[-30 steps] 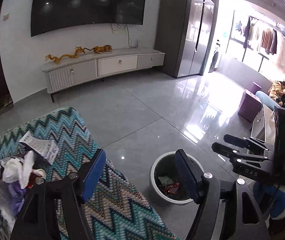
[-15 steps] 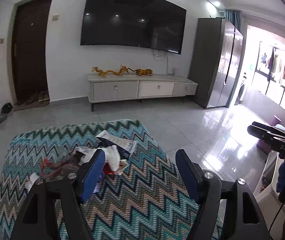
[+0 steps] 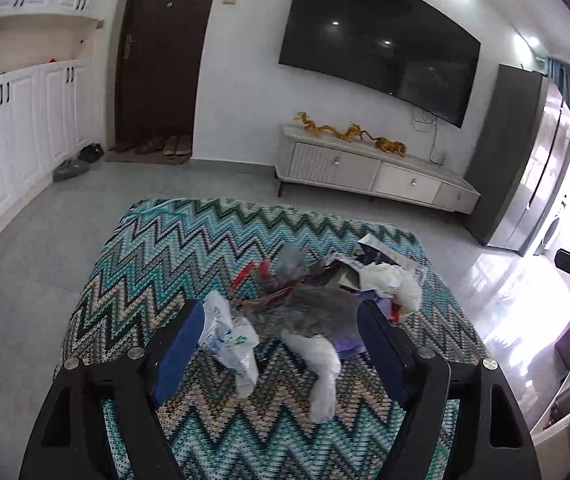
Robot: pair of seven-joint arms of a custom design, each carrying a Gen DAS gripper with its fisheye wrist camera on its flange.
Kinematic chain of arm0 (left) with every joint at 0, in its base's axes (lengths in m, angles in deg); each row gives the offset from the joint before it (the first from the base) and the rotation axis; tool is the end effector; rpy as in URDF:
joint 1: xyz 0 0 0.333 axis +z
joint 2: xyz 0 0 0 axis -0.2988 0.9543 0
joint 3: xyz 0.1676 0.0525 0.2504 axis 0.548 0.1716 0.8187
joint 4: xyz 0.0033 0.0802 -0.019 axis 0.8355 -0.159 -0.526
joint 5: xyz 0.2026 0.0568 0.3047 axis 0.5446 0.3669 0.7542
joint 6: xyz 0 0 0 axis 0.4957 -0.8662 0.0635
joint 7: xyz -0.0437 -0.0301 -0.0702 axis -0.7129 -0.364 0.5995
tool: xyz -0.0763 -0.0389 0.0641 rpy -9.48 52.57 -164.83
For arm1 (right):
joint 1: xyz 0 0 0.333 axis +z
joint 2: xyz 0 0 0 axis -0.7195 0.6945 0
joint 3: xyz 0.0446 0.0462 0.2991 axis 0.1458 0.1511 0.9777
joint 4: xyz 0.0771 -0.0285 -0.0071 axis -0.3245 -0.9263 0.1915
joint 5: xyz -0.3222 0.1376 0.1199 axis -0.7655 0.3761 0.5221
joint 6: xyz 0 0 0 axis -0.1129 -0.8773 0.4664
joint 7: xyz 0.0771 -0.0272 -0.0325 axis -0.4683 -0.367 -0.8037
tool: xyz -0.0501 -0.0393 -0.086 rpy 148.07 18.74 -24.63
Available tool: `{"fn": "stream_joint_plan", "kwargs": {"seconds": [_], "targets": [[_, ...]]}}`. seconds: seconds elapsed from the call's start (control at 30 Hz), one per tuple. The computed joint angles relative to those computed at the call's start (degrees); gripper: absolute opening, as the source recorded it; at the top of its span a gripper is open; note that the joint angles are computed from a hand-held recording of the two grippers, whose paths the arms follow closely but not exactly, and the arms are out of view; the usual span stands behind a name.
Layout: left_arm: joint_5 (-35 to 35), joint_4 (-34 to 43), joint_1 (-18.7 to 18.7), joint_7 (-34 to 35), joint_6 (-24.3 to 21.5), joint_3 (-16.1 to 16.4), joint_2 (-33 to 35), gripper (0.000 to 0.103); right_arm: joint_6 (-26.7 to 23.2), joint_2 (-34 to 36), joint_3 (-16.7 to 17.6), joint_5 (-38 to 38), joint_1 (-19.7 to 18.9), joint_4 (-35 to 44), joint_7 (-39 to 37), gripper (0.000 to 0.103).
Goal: Collect trash
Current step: 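Grasp white plastic bag with left tool while right tool grasps white tissue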
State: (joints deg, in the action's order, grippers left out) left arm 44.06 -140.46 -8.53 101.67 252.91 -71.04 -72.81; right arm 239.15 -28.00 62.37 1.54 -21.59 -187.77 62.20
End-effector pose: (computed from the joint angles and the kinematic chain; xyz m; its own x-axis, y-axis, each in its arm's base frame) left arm 0.3767 0.0385 0.5532 0.1936 -0.9639 0.1828 -0.5768 -0.2626 -0.7736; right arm 0.4757 0.1599 0.6091 0.4631 -0.8836 -0.0692 -0.5556 -0.2286 -0.7994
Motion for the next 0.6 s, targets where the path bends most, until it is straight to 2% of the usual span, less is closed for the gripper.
{"fn": "stream_joint_plan", "kwargs": {"seconds": [0.1, 0.17, 0.27, 0.43, 0.6], "targets": [[0.2, 0.3, 1.4, -0.5, -0.3, 0.4, 2.9, 0.077, -1.9, 5.7, -0.4, 4.4, 1.7, 4.4, -2.7, 0.052], [0.6, 1.2, 2.6, -1.4, -0.6, 0.0, 5.7, 0.077, -3.4, 9.4, 0.7, 6.8, 1.2, 7.4, -3.8, 0.050], [2.0, 2.2, 4.4, -3.4, -1.1, -1.2, 9.1, 0.077, -6.2, 15.1, 2.8, 9.4, -0.2, 12.2, -4.0, 0.048], [6.1, 4.5, 7.6, -7.9, -1.4, -3.0, 14.1, 0.077, -10.8, 24.4, 6.4, 9.4, -3.3, 20.9, -0.7, 0.038], [7.6, 5.8, 6.8, -9.3, -1.9, -1.6, 16.8, 0.077, -14.1, 30.5, 10.1, 9.2, -6.6, 27.1, 2.1, 0.037]]}}
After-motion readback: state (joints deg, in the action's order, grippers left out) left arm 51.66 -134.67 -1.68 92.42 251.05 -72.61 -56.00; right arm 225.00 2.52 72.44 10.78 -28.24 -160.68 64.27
